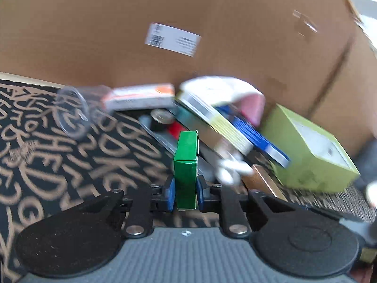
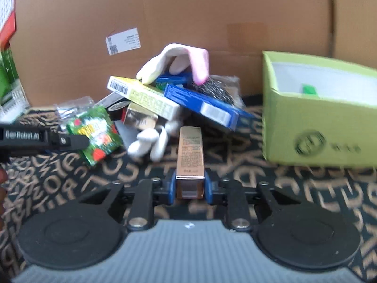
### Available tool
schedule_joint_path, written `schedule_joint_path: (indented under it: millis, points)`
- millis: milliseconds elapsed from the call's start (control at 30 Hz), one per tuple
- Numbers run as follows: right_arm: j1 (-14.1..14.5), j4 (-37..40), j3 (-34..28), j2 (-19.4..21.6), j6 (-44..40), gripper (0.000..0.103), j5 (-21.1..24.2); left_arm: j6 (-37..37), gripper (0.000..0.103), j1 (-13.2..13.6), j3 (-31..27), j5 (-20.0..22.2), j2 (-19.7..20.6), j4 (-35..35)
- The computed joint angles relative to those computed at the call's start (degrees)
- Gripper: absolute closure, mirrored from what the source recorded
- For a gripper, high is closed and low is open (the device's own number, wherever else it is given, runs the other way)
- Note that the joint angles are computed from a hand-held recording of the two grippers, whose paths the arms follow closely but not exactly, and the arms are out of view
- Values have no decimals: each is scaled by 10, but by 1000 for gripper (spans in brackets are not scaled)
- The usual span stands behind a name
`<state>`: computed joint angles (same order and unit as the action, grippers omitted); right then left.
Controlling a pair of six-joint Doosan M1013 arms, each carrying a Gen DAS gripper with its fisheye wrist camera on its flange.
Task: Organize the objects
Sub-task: 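Grasp a second green box with the left tool while the right tool grasps a copper box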
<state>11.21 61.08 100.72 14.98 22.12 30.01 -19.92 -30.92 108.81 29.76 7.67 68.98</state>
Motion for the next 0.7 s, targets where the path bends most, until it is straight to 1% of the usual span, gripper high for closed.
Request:
schedule_joint_path:
  millis: [33, 100, 167, 267, 300, 333, 367, 400, 433, 467, 500, 567, 633, 667, 700]
  points:
    - [-7, 4, 7, -7, -1, 80, 9, 7, 85, -9, 3, -2, -3, -2]
    - [-24, 17, 24, -22, -20, 80, 28, 27, 85, -24, 10, -18, -9, -11]
    - [-40, 17, 42, -40, -38, 80, 39, 49, 85, -34, 16, -47, -15, -33]
    - [-60, 13, 69, -68, -61, 80, 43, 82, 85, -42, 23, -96, -19, -72]
    - [-68, 13, 77, -77, -63, 80, 48, 94, 85, -44, 23, -106, -18, -82]
    - [-77, 13, 83, -83, -65, 79, 55, 116, 85, -47, 20, -105, -16, -99]
    - [-84, 6, 87, -89, -66, 79, 63, 137, 85, -52, 14, -92, -11, -110]
    - [-87, -11, 88, -92, -60, 79, 64, 140, 83, -57, 7, -72, -5, -102]
    - [-88, -14, 93, -96, -65, 76, 53, 151, 80, -61, -1, -52, 0, -99]
    - [-87, -14, 97, -99, -72, 74, 39, 164, 76, -63, -7, -41, 5, -100]
    - [-85, -18, 99, -99, -73, 69, 28, 163, 73, -63, -10, -40, 8, -92]
    - [-85, -6, 101, -99, -83, 68, 19, 151, 72, -61, -15, -40, 12, -85]
    - [-89, 14, 96, -93, -99, 68, 40, 157, 74, -61, -17, -37, 12, -91]
    - [-89, 19, 93, -90, -102, 68, 47, 156, 79, -60, -17, -36, 13, -85]
    - [-88, 18, 92, -88, -103, 68, 48, 155, 79, -62, -18, -32, 14, -79]
